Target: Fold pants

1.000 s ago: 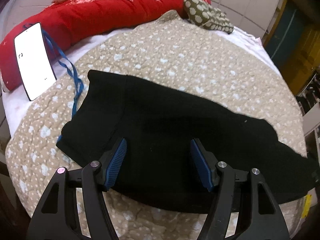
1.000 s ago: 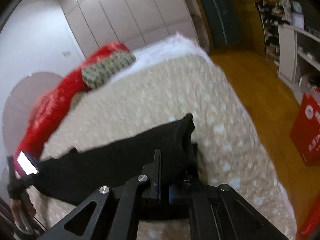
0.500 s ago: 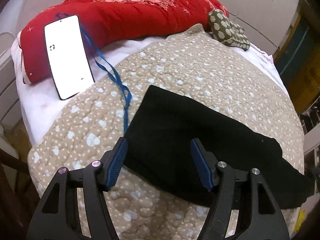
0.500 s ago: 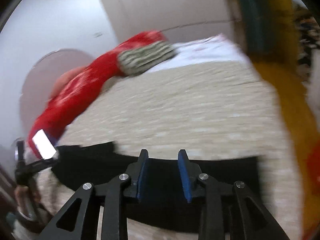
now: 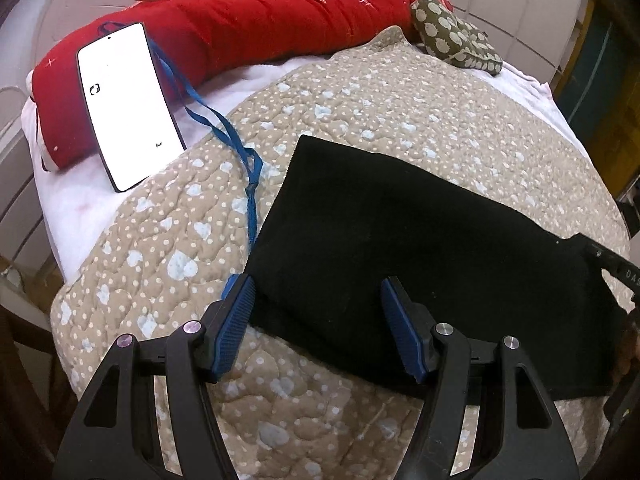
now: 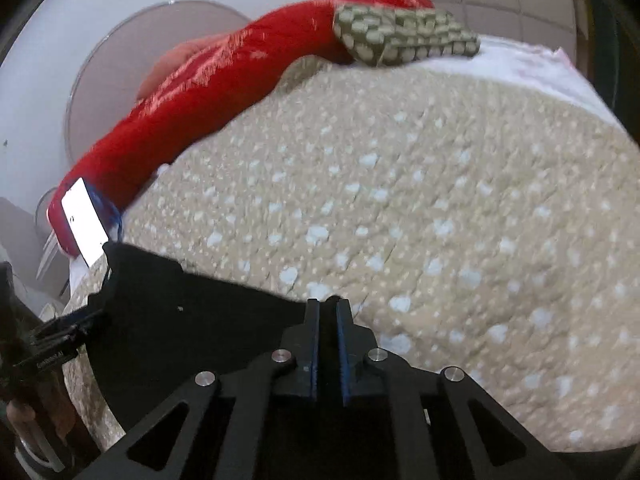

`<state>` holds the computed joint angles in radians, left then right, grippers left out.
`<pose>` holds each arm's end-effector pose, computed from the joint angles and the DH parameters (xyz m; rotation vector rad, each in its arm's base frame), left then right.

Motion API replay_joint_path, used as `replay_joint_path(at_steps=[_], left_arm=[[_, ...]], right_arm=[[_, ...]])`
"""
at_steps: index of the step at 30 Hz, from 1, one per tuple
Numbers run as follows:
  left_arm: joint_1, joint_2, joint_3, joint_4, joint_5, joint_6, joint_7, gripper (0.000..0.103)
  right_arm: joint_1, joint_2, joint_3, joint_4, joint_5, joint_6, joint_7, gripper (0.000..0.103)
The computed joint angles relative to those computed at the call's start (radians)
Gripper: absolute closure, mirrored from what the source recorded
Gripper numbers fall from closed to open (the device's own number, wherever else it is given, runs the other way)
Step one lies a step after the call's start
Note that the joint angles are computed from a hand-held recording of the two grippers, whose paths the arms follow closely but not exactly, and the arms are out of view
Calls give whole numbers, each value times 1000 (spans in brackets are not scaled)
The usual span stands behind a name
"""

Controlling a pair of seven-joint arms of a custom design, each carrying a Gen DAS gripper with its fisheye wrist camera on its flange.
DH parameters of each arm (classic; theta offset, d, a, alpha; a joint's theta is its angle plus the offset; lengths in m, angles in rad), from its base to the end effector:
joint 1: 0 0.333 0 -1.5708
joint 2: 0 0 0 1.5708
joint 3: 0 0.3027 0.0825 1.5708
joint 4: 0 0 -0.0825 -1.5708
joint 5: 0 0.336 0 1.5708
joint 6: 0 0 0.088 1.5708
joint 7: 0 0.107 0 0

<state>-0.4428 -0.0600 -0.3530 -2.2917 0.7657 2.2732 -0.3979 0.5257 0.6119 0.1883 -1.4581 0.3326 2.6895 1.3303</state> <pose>0.3452 -0.3295 0.3998 -2.3538 1.1332 -0.4945 0.5625 0.4306 0.4117 -2.1827 1.1075 -0.0523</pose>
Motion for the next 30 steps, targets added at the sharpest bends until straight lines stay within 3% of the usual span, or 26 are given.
replay_joint_path(at_steps=[1,2,4,6,9,11,16,24,26,30], left_arm=[[0,0,-1,-3,10,4,-15,37],[0,2,-2,-7,21,4,-32,37],[-2,5,-3,-5,25,1,-32,36],[-3,0,-1,-8,17,6,-19,37],[0,-28,1,-30,1,27,-10,37],[0,-45,-5,-32,-20,6,-8,37],[6,-96,-21,-52,-25,-17,-42,37],[27,-115,-33,-51,-24,0,-62,37],[26,-95,-35,-32,-16,-2,-48,37],[17,-49,-36,13,21,-4,-43,37]], right_arm=[[15,0,-21,-7,-16,25,19,97],[60,18,-76,6,-72,42,71,103],[112,60,-146,42,-166,31,170,103],[77,71,-106,58,-144,29,167,103],[-29,5,19,-28,-20,101,81,103],[-37,-37,35,-70,7,134,52,101],[-48,-99,114,-124,66,94,-120,91],[14,-76,126,-151,146,-17,-201,90],[-12,-129,162,-239,216,35,-282,90],[-50,-188,173,-278,342,-5,-363,89]])
